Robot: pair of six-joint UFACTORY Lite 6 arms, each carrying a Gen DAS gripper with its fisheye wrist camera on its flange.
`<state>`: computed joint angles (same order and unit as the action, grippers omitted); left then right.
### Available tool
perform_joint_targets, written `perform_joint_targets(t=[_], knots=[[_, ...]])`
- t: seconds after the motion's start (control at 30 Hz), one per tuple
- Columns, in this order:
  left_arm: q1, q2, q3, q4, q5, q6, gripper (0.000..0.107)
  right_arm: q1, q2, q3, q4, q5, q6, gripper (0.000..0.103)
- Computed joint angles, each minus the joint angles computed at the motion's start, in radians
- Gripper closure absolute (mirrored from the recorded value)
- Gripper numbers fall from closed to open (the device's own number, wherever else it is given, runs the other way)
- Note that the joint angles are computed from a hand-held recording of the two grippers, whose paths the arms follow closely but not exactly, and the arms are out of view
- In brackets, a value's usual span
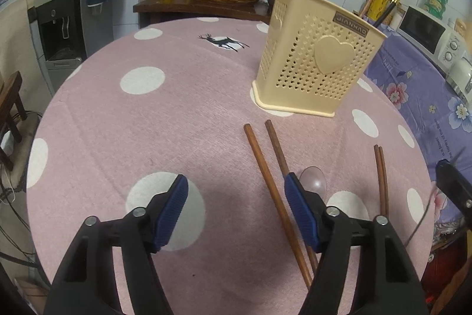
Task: Organize utensils
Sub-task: 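Lift the silver spoon with the right tool while the left grasps a brown chopstick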
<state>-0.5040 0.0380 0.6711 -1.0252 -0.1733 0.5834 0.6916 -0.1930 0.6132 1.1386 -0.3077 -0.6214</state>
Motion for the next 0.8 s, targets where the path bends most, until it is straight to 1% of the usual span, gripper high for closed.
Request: perform_joint_targets(t=[0.03, 0.17, 0.23, 0.3, 0.33, 0.37, 0.43, 0.53, 0.6, 0.7, 0.8], knots=[[-0.002, 0.021, 0.021, -0.013, 0.009, 0.015, 0.048, 0.009, -0.017, -0.013, 0.002, -0.009, 0.002, 0.065], [-0.013, 0.100, 0.112, -0.181, 0.041, 0.182, 0.059, 0.044, -0.037, -0.032, 0.041, -0.061, -0.035, 0.065], [-0.029, 0.150, 0.168, -0.358, 0.043, 0.353, 0.068, 0.051, -0.045, -0.043, 0.021, -0.068, -0.017, 0.065], [-0.049, 0.199, 0.216, -0.514, 0.017, 0.499, 0.075, 0.051, -0.053, -0.057, -0.002, -0.070, 0.010, 0.065], [-0.057, 0.220, 0.236, -0.566, 0.003, 0.544, 0.079, 0.047, -0.056, -0.063, -0.020, -0.066, 0.029, 0.065], [-0.066, 0.238, 0.254, -0.601, -0.015, 0.573, 0.080, 0.047, -0.060, -0.070, -0.035, -0.067, 0.049, 0.065], [-0.085, 0.270, 0.282, -0.654, -0.054, 0.617, 0.086, 0.038, -0.070, -0.083, -0.058, -0.063, 0.076, 0.065], [-0.077, 0.299, 0.307, -0.736, -0.036, 0.684, 0.090, 0.023, -0.076, -0.091, -0.101, -0.051, 0.111, 0.065], [-0.093, 0.319, 0.327, -0.749, -0.073, 0.696, 0.091, 0.020, -0.080, -0.097, -0.122, -0.051, 0.131, 0.065], [-0.093, 0.338, 0.353, -0.800, -0.085, 0.739, 0.092, 0.009, -0.082, -0.103, -0.169, -0.044, 0.176, 0.065], [-0.095, 0.370, 0.396, -0.861, -0.112, 0.806, 0.096, 0.003, -0.082, -0.109, -0.211, -0.044, 0.220, 0.065]])
